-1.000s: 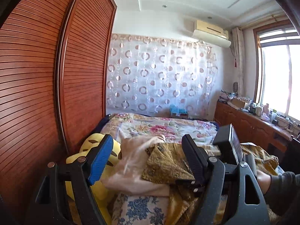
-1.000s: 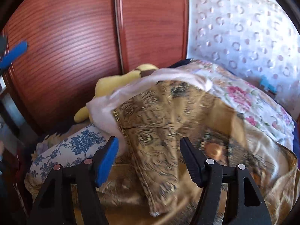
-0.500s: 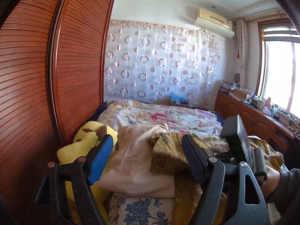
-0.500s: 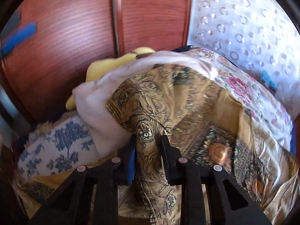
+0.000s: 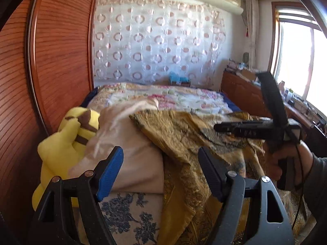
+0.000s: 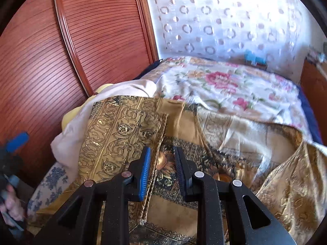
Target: Fold small clothes
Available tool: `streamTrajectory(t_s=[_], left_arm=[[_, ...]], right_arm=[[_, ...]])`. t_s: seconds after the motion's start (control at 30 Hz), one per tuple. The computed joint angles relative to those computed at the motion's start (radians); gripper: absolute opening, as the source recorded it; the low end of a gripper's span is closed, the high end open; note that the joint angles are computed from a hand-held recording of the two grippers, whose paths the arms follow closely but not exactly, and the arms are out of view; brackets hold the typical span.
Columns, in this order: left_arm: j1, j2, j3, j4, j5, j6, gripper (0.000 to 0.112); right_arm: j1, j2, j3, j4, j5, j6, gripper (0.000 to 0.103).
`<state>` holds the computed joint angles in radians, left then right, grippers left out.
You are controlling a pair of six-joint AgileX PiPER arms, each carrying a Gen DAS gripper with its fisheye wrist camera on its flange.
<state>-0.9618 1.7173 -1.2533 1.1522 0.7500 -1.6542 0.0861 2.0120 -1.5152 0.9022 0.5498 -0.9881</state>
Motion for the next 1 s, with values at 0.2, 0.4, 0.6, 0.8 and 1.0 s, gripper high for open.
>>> streamTrajectory(t_s=[0.2,0.4,0.6,0.8,1.0], left_arm=[[0.036,0.038,-0.026,-0.165,-0.046,0.147,0.076],[0.033,0.040,-0.026,-0.234,-0.029,0.202,0.076],[0.018,0.022,-0.032,-0.229,0.010,0.225,0.076],[-0.009,0.009,-0.045,-0.205,0.031,0.232,0.076],[-0.014,0.046,-0.106,-0.225,0.026,0.275,0.076]], right_arm=[[-0.001,0.009,-0.012,-0.079,0.095,0.027,0.037],[0.040,0.043,-0.036,-0.172,0.108,0.091,0.023],[0.010,-0.038,0.050,-0.039,0.102,-0.081,0.004],[-0.055,-0.139,0.176,0.028,0.101,-0.175,0.004],[-0.098,-0.146,0.226,0.007,0.092,-0.167,0.004]])
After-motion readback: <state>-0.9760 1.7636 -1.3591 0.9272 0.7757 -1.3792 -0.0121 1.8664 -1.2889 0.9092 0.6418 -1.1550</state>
